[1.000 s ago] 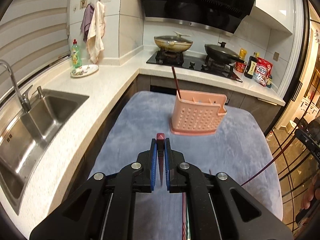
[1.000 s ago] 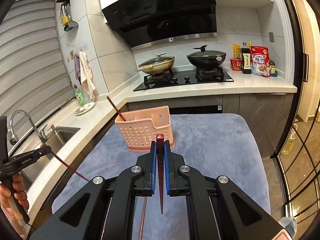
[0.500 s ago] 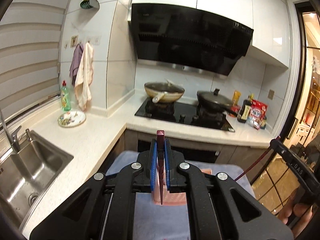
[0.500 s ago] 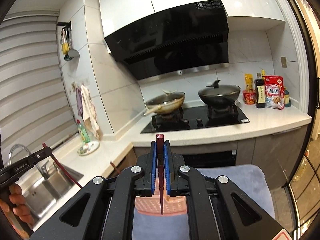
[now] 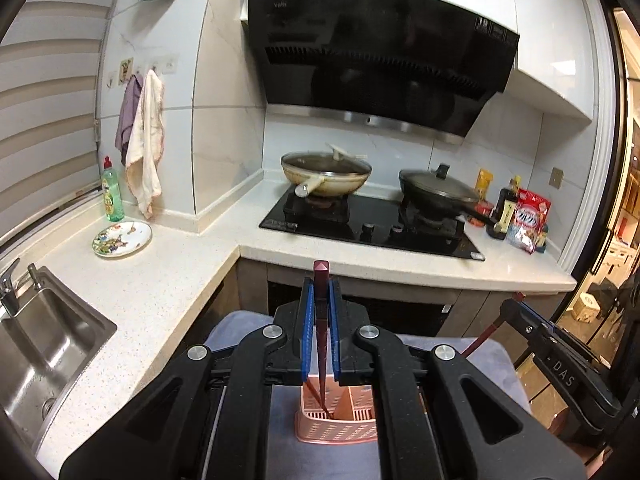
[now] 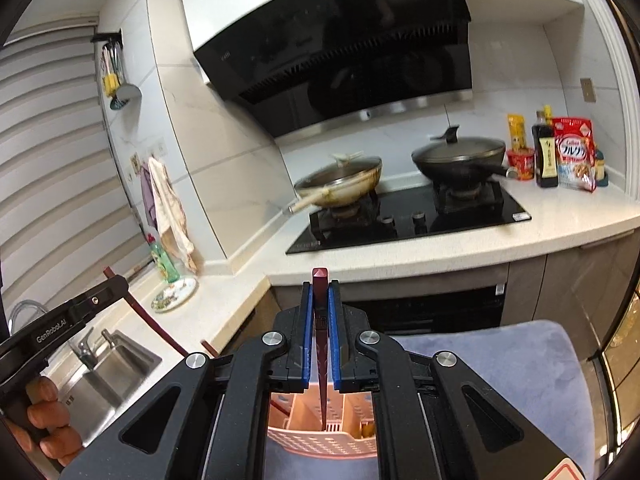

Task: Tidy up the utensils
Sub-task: 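Lift both chopsticks, lower them into the pink holder and open both tools, then move both open tools back over the remaining chopsticks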

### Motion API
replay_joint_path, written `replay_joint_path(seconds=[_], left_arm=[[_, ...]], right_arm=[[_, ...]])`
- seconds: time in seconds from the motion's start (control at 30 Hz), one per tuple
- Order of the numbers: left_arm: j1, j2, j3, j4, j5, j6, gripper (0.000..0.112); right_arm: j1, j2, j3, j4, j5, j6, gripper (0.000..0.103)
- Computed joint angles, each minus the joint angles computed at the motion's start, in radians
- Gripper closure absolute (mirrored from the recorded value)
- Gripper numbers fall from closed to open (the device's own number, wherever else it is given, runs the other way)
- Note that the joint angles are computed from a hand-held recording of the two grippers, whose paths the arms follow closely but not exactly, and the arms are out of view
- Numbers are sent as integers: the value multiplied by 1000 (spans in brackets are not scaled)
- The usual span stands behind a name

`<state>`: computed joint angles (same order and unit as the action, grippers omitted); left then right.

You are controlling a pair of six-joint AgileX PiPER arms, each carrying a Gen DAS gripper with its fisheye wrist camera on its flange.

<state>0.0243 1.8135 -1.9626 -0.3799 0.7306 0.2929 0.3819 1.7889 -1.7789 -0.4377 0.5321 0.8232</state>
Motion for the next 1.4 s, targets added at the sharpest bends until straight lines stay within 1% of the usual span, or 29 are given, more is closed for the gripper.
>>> replay_joint_path(seconds=[0.1,0.2,0.33,0.43,0.47,0.5,0.53,0.57,0.63,0.7,0.77,0.87,0.93,1.0,1.1,1.17,1.27,1.33,1.4], left_arm=[[-6,19,31,10,-16,10,105],[-8,36,52,11,-32,12,105],[-1,65,48,-11,-25,12,105],[1,71,54,-13,-26,17,105],[1,71,57,-16,-22,20,104],[3,63,69,-24,-21,37,104],[2,56,80,-19,-26,39,100],[0,39,102,-6,-38,39,88],[3,5,145,-13,-63,54,73],[6,-44,201,-14,-92,69,68],[13,-93,252,-9,-104,76,58],[25,-211,393,-8,-134,114,55],[30,-280,481,0,-152,143,54],[36,-368,601,12,-179,176,51],[73,-472,740,-40,-159,266,51],[107,-539,832,-77,-139,325,51],[156,-632,963,-117,-143,398,51],[196,-683,1034,-156,-125,456,51],[246,-737,1107,-196,-101,521,51]], right_arm=[[0,23,24,15,-14,-12,96],[9,52,22,-3,-6,-8,96],[14,88,3,2,10,-18,96],[24,89,10,-31,20,4,96],[24,80,24,-40,14,14,94],[25,69,37,-52,13,29,88],[24,54,55,-56,6,42,85],[22,42,68,-54,-4,49,80],[21,-1,112,-59,-23,65,79],[30,-46,150,-81,-27,87,79],[45,-112,207,-98,-28,104,78],[84,-218,305,-143,-18,158,73],[116,-292,380,-169,-11,192,72],[167,-377,473,-211,15,253,72],[250,-475,591,-266,61,340,72],[334,-528,664,-340,128,438,72],[497,-592,773,-445,254,598,72],[578,-616,826,-465,305,666,72],[686,-627,886,-481,369,763,72]])
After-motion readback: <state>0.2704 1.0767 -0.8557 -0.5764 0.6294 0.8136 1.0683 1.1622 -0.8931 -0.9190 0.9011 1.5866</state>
